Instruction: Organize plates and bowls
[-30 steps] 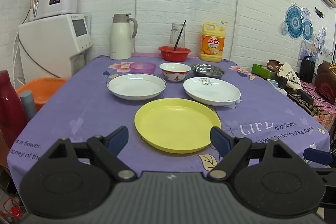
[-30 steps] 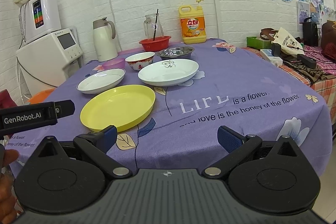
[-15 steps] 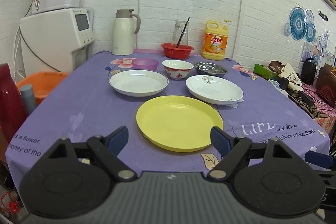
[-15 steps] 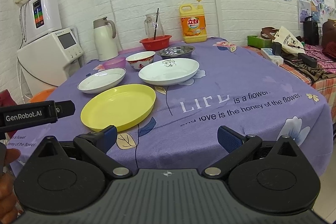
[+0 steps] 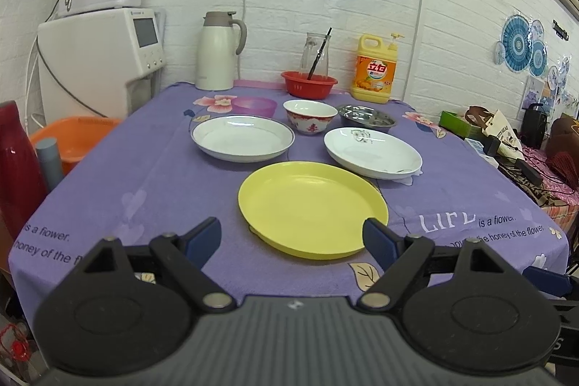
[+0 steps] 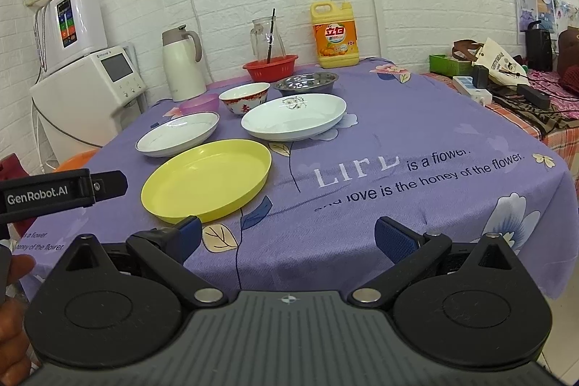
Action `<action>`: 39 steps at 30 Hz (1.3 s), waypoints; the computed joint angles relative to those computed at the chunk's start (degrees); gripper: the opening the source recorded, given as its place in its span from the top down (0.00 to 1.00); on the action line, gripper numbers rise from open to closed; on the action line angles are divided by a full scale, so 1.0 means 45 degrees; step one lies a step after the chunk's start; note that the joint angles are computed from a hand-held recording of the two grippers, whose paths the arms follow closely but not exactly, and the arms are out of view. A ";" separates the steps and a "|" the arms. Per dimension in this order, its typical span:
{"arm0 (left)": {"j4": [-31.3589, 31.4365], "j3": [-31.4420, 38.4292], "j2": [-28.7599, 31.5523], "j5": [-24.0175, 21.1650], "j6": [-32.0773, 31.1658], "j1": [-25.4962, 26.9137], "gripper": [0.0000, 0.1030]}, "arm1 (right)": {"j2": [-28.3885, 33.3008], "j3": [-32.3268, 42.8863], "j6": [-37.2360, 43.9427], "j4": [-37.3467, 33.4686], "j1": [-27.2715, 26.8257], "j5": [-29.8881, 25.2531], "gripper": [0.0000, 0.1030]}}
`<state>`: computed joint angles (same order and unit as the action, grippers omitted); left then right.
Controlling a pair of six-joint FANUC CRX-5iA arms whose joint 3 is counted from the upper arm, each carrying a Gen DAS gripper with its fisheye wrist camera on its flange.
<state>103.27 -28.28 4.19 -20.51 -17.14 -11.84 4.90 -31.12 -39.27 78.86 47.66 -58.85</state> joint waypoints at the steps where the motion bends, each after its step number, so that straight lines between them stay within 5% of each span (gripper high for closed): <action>1: -0.0029 -0.0004 -0.0001 -0.0005 0.0027 0.0005 0.19 | -0.0003 -0.0016 -0.0013 0.0013 -0.0012 0.0034 0.00; 20: -0.0544 0.0418 0.0497 0.0057 0.0892 0.0326 0.18 | -0.0006 -0.0166 -0.0295 0.0313 -0.0240 0.0530 0.00; 28: -0.4690 0.1876 0.1978 -0.0296 0.5062 0.1341 0.19 | -0.0452 -0.1002 -0.2182 0.2760 -0.1828 0.3668 0.00; 39: -0.7756 0.4304 0.3597 -0.2409 0.8620 0.2339 0.19 | 0.0928 0.1376 0.2481 -0.0429 -0.2572 0.3974 0.00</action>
